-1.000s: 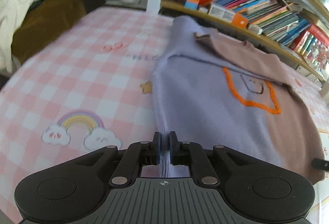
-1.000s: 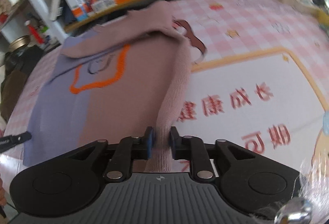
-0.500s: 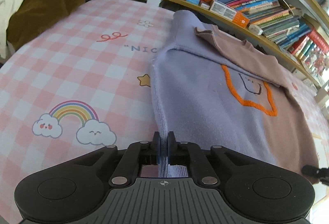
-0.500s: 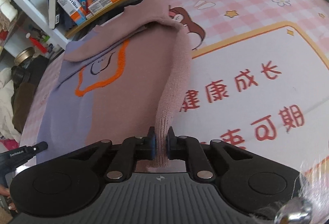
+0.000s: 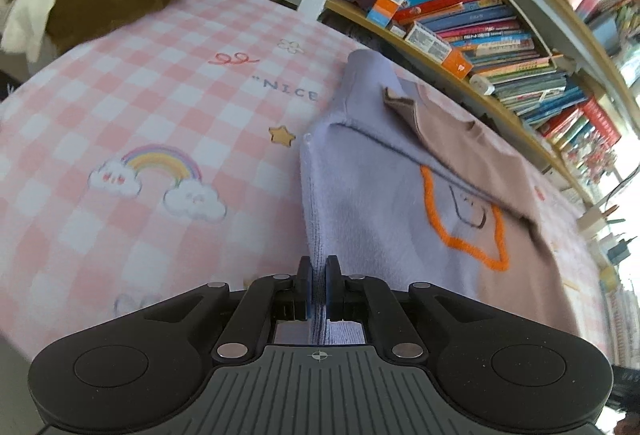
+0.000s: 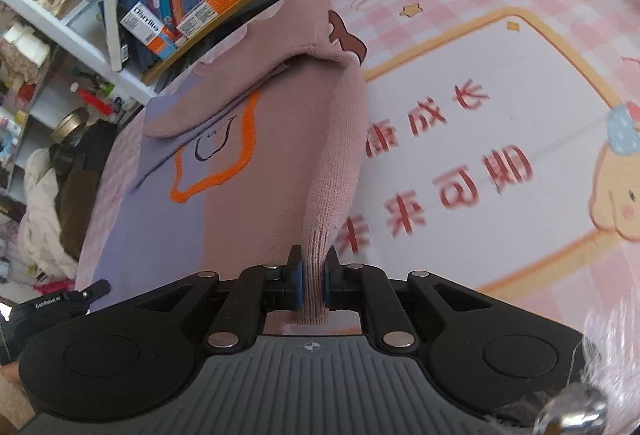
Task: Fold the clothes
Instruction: 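Lift the hem with both grippers and fold it up toward the collar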
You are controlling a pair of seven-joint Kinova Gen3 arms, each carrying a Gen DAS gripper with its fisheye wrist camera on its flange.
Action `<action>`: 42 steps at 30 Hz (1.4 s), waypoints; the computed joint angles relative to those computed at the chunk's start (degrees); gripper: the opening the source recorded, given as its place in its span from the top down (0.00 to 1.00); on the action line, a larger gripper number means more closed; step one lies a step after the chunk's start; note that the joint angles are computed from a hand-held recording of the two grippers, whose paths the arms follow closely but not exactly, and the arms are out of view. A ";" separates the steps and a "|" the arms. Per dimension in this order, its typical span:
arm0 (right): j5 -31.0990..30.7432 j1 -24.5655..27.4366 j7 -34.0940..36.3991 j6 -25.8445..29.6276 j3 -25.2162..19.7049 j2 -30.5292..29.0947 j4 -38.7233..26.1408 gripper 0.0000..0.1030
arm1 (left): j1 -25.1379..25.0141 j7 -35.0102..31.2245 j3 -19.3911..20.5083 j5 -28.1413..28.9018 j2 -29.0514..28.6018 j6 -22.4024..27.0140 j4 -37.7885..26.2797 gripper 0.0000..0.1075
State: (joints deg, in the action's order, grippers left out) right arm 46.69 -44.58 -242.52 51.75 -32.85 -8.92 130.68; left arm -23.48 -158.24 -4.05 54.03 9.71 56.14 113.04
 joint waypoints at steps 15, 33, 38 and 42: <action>-10.02 -0.63 -4.23 -5.05 -8.61 -8.14 3.04 0.92 | -4.02 -0.91 -5.58 -6.27 -5.73 5.15 6.61 0.95; 0.22 23.21 2.12 0.33 -16.47 -19.87 0.00 0.92 | -5.68 6.77 -3.58 16.58 0.39 16.41 1.58 0.95; 3.28 28.59 5.04 -5.07 -12.90 -20.26 0.70 0.92 | -3.11 11.08 -1.20 19.11 2.78 14.16 -2.08 0.95; 5.55 33.06 6.74 -10.81 -9.53 -19.24 1.43 0.92 | -0.89 14.39 0.63 19.43 5.08 10.88 -5.40 0.95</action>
State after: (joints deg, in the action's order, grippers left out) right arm 52.24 -11.52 -235.78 40.94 -42.38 -28.17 132.10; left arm -24.37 -143.86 -3.42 73.46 14.79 67.02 107.64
